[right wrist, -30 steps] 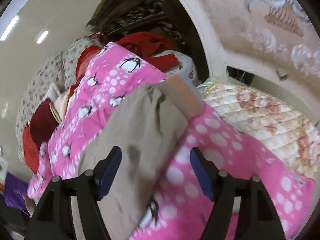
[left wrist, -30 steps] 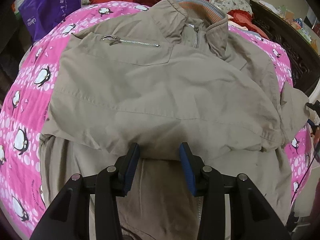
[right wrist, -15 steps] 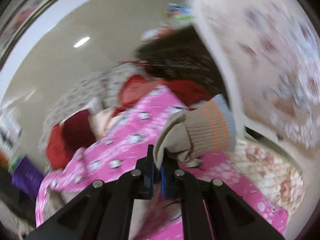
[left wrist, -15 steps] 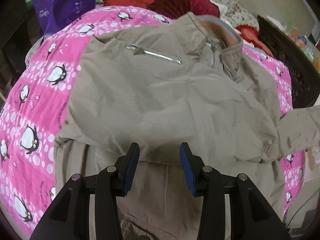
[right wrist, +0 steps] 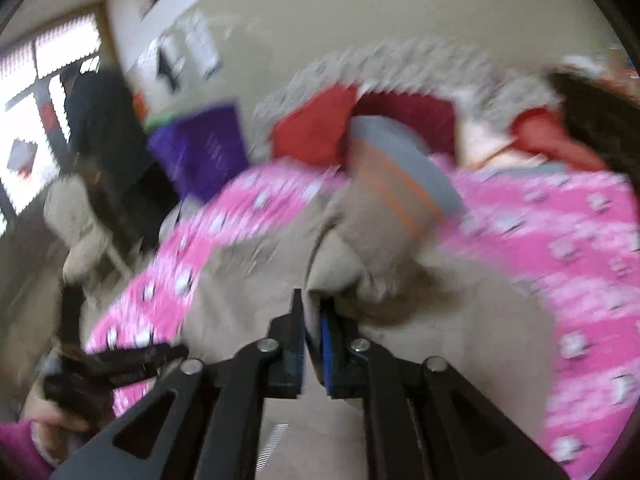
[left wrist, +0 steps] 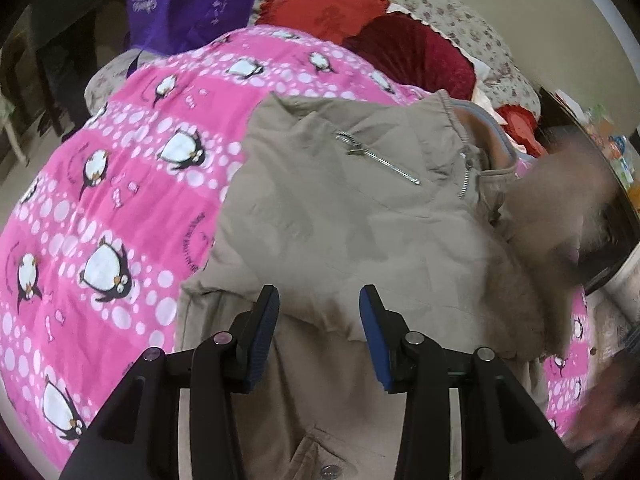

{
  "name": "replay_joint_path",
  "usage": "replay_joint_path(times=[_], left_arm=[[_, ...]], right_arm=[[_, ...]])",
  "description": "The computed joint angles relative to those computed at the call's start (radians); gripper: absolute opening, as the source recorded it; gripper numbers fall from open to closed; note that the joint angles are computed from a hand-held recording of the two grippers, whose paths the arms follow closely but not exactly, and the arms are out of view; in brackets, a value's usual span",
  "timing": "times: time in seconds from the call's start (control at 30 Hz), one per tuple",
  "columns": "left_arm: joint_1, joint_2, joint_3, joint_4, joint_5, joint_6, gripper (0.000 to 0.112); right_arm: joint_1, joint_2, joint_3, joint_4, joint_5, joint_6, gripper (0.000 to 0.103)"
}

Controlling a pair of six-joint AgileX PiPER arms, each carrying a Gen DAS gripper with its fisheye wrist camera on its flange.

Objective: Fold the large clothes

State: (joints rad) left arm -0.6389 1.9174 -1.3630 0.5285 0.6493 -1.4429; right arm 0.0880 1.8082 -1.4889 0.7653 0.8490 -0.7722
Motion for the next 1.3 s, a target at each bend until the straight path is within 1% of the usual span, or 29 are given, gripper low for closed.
replay_joint_path(times=[0.03,0.07,0.1,0.13,0.17,0.23,0.3,0.33,0.4,0.53,0.57,0.63,0.67,0.7,0.73,0.77,0.8,0.83,0.9,0.93,1.03,1.07,1.1,1.13,1.17,1.23,1.27,1.3], left_arm=[[0.006,-0.003,0.007,-0.020,-0.010,0.013,0.030],[0.007,-0.007,0.014,-0.029,-0.020,0.019,0.030],[0.007,-0.010,0.017,-0.033,-0.026,0.030,0.030],[0.006,-0.009,0.016,-0.032,-0.027,0.040,0.032],[0.000,-0.007,0.012,-0.024,-0.031,0.050,0.033],[-0.001,0.007,-0.008,-0.028,-0.040,0.071,0.037],[0.008,0.033,-0.044,-0.076,-0.060,0.117,0.037],[0.016,0.057,-0.076,-0.107,-0.078,0.146,0.037],[0.019,0.093,-0.124,-0.114,-0.088,0.155,0.037],[0.041,0.229,-0.312,-0.214,-0.042,0.253,0.038],[0.046,0.273,-0.373,-0.239,-0.018,0.273,0.038],[0.050,0.326,-0.446,-0.267,0.006,0.297,0.038],[0.054,0.346,-0.473,-0.280,0.005,0.309,0.038],[0.056,0.358,-0.487,-0.287,-0.007,0.311,0.036],[0.057,0.363,-0.490,-0.287,-0.031,0.306,0.023],[0.056,0.359,-0.484,-0.274,-0.052,0.295,0.014],[0.055,0.352,-0.480,-0.261,-0.061,0.291,0.006],[0.059,0.323,-0.450,-0.267,-0.096,0.306,0.001],[0.071,0.255,-0.375,-0.292,-0.161,0.341,0.000],[0.077,0.196,-0.322,-0.265,-0.183,0.331,0.000],[0.100,0.072,-0.198,-0.148,-0.227,0.251,0.000],[0.112,0.049,-0.176,-0.112,-0.213,0.222,0.000],[0.116,0.036,-0.164,-0.058,-0.178,0.170,0.000],[0.124,0.031,-0.157,-0.037,-0.138,0.142,0.000],[0.145,0.027,-0.134,-0.055,-0.132,0.138,0.000],[0.175,0.030,-0.097,-0.096,-0.147,0.138,0.000],[0.184,0.046,-0.094,-0.118,-0.137,0.151,0.000],[0.182,0.065,-0.102,-0.107,-0.111,0.141,0.000]], right_arm=[[0.056,0.051,0.005,-0.046,0.004,0.025,0.045],[0.097,0.099,-0.007,-0.117,0.032,0.089,0.066],[0.116,0.127,0.002,-0.148,0.055,0.134,0.065],[0.115,0.135,0.025,-0.139,0.079,0.140,0.065],[0.090,0.129,0.061,-0.091,0.098,0.107,0.065],[0.046,0.081,0.120,-0.072,0.102,0.068,0.065],[-0.005,0.029,0.163,-0.061,0.102,0.037,0.068],[-0.047,0.000,0.183,-0.052,0.111,0.020,0.070],[-0.130,-0.031,0.195,-0.038,0.139,-0.007,0.072],[-0.277,-0.095,0.234,-0.053,0.176,-0.045,0.073],[-0.298,-0.086,0.230,-0.053,0.173,-0.050,0.073],[-0.352,-0.090,0.234,-0.070,0.176,-0.048,0.073],[-0.365,-0.093,0.240,-0.077,0.166,-0.045,0.073],[-0.391,-0.099,0.249,-0.084,0.151,-0.045,0.073],[-0.420,-0.098,0.241,-0.090,0.161,-0.050,0.073],[-0.449,-0.090,0.228,-0.098,0.171,-0.048,0.073],[-0.448,-0.084,0.224,-0.105,0.163,-0.027,0.073],[-0.463,-0.075,0.213,-0.115,0.163,-0.007,0.073],[-0.481,-0.062,0.192,-0.132,0.158,0.020,0.073],[-0.471,-0.059,0.190,-0.131,0.143,0.029,0.073],[-0.485,-0.053,0.169,-0.116,0.142,0.029,0.073],[-0.488,-0.051,0.163,-0.111,0.144,0.029,0.073],[-0.488,-0.046,0.157,-0.103,0.144,0.031,0.074],[-0.483,-0.039,0.149,-0.104,0.142,0.044,0.075],[-0.472,-0.032,0.142,-0.108,0.141,0.058,0.075],[-0.455,-0.018,0.132,-0.103,0.140,0.073,0.076],[-0.448,-0.014,0.132,-0.102,0.134,0.074,0.079],[-0.434,-0.008,0.130,-0.107,0.120,0.079,0.082]])
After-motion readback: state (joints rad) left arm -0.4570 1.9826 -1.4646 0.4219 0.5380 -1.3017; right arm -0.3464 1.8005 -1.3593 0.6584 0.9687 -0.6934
